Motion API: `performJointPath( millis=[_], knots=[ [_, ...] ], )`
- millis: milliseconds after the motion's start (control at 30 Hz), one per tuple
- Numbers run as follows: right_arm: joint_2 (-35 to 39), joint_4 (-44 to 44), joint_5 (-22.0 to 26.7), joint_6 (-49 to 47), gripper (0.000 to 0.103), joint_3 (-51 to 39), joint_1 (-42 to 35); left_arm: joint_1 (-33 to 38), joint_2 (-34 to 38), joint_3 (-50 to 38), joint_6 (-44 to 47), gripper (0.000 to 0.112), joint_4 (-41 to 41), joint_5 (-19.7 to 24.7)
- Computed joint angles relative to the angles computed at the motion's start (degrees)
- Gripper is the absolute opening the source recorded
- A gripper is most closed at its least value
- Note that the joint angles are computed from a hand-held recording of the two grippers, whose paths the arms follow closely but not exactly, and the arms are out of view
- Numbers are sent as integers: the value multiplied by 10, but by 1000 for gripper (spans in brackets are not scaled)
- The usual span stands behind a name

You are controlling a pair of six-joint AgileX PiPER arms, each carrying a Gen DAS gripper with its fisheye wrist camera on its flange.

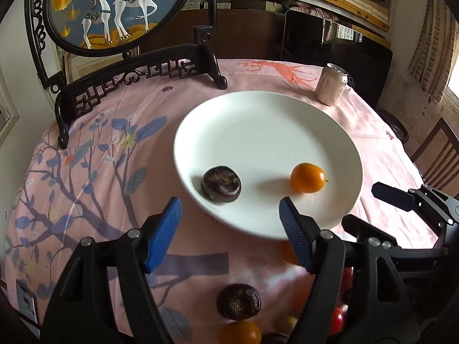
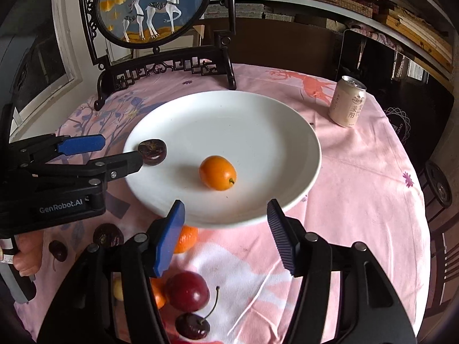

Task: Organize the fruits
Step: 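Release passion fruit onto plate with left tool while right tool releases orange fruit, then close the right tool around a tangerine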

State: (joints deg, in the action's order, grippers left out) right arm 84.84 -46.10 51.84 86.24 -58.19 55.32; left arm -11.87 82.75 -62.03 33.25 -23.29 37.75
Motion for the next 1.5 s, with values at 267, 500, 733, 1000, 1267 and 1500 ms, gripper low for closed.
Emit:
performJointPath(
  millis=[267, 500, 733, 1000, 1267, 1500],
  knots=[
    [-1, 32, 14, 30, 61, 17, 56, 70, -117, 127, 114, 78, -54, 4],
    [61, 75, -37, -13, 61, -25, 24, 160, -146, 167, 219, 81, -103, 48],
    [131, 145, -16, -125, 61, -117, -28, 217, -117, 148, 257, 81, -134, 84],
    [175, 200, -3, -191, 47, -169, -62, 231, -107, 143, 264, 82, -138, 93],
    [98, 183, -61, -120, 46, -86, -34, 270, -134, 166, 328, 82, -148, 119],
    [-10, 69, -37, 64, 46, 6, 85, 311, -147, 191, 384, 82, -138, 144]
  ],
)
